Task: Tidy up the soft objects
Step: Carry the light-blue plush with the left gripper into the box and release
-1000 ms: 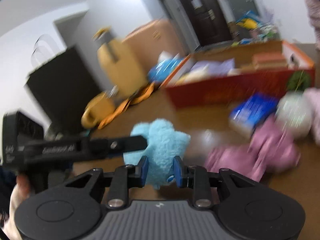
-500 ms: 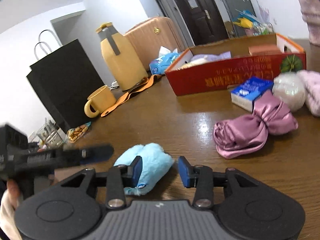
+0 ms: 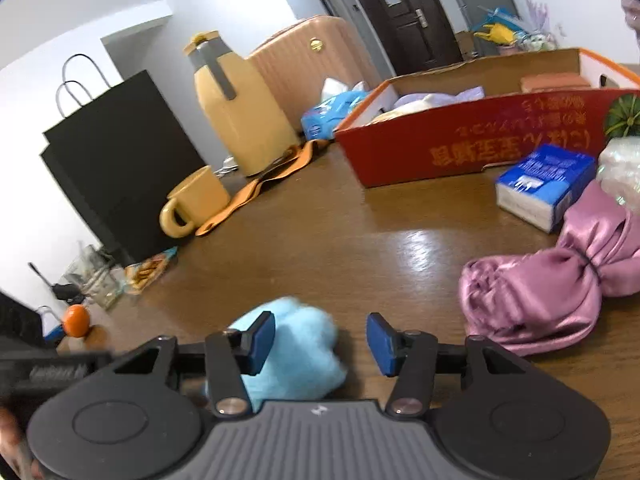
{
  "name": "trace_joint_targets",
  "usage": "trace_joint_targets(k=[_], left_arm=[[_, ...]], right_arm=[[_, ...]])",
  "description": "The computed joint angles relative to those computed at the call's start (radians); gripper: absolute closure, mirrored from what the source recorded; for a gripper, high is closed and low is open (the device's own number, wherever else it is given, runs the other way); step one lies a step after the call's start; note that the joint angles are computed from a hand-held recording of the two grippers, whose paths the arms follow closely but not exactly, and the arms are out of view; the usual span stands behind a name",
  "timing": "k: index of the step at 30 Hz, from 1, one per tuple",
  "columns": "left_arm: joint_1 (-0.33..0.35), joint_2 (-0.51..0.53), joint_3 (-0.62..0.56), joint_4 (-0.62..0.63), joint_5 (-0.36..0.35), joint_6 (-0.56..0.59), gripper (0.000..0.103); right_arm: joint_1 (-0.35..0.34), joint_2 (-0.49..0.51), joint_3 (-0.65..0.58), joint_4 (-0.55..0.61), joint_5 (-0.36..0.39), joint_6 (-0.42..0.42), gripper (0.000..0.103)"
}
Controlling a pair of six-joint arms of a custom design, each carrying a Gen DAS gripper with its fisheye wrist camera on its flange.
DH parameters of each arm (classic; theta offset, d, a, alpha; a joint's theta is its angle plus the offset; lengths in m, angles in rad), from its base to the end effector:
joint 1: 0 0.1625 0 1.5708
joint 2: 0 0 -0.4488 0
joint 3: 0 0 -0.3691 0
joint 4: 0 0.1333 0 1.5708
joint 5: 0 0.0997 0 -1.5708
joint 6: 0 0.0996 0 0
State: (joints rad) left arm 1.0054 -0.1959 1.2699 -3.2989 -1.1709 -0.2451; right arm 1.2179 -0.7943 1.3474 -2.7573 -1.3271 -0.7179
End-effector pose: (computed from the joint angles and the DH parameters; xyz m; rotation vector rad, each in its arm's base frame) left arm -0.2571 -0.7264 -0.0868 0.2591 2.8235 -1.1079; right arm -0.1172 -0.7733 0.2699 0.6315 -2.7896 0.9841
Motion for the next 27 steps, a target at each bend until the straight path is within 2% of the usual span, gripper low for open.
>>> trace_joint_targets(k=[2, 6, 8, 12, 14, 15, 16, 21, 24, 27], left_arm=[[0.002, 0.000, 0.003, -0.021, 0.016, -0.009, 0.063], [0.012, -0.001, -0.004, 0.000, -0.025, -0.012, 0.062], [0.012, -0.004, -0.003, 0.012, -0.029, -0.008, 0.057], [0.016, -0.006, -0.005, 0.025, -0.054, -0.001, 0.055], [0.019, -0.004, -0.014, 0.059, -0.086, 0.000, 0.056], [0.015, 0.000, -0.018, 0.063, -0.080, 0.002, 0.063], [0.010, 0.006, -0.022, 0.058, -0.065, 0.007, 0.065], [0.005, 0.017, -0.044, 0.064, -0.071, 0.002, 0.067], [0.002, 0.036, -0.097, 0.087, -0.108, 0.014, 0.068], [-0.004, 0.084, -0.247, 0.149, -0.157, 0.067, 0.067]], right_arm=[[-0.004, -0.010, 0.011, 0.027, 0.012, 0.004, 0.052], [-0.007, -0.021, 0.036, 0.015, 0.014, 0.037, 0.053], [-0.008, -0.034, 0.052, 0.002, 0.011, 0.056, 0.053], [-0.027, -0.066, 0.086, 0.024, 0.046, 0.087, 0.052], [-0.031, -0.065, 0.093, 0.037, 0.057, 0.099, 0.053], [-0.033, -0.062, 0.097, 0.030, 0.063, 0.101, 0.058], [-0.031, -0.060, 0.102, 0.020, 0.062, 0.101, 0.062], [-0.030, -0.057, 0.102, -0.010, 0.063, 0.114, 0.069], [-0.029, -0.064, 0.103, -0.060, 0.066, 0.113, 0.071], [-0.024, -0.068, 0.066, -0.092, 0.094, 0.113, 0.071]])
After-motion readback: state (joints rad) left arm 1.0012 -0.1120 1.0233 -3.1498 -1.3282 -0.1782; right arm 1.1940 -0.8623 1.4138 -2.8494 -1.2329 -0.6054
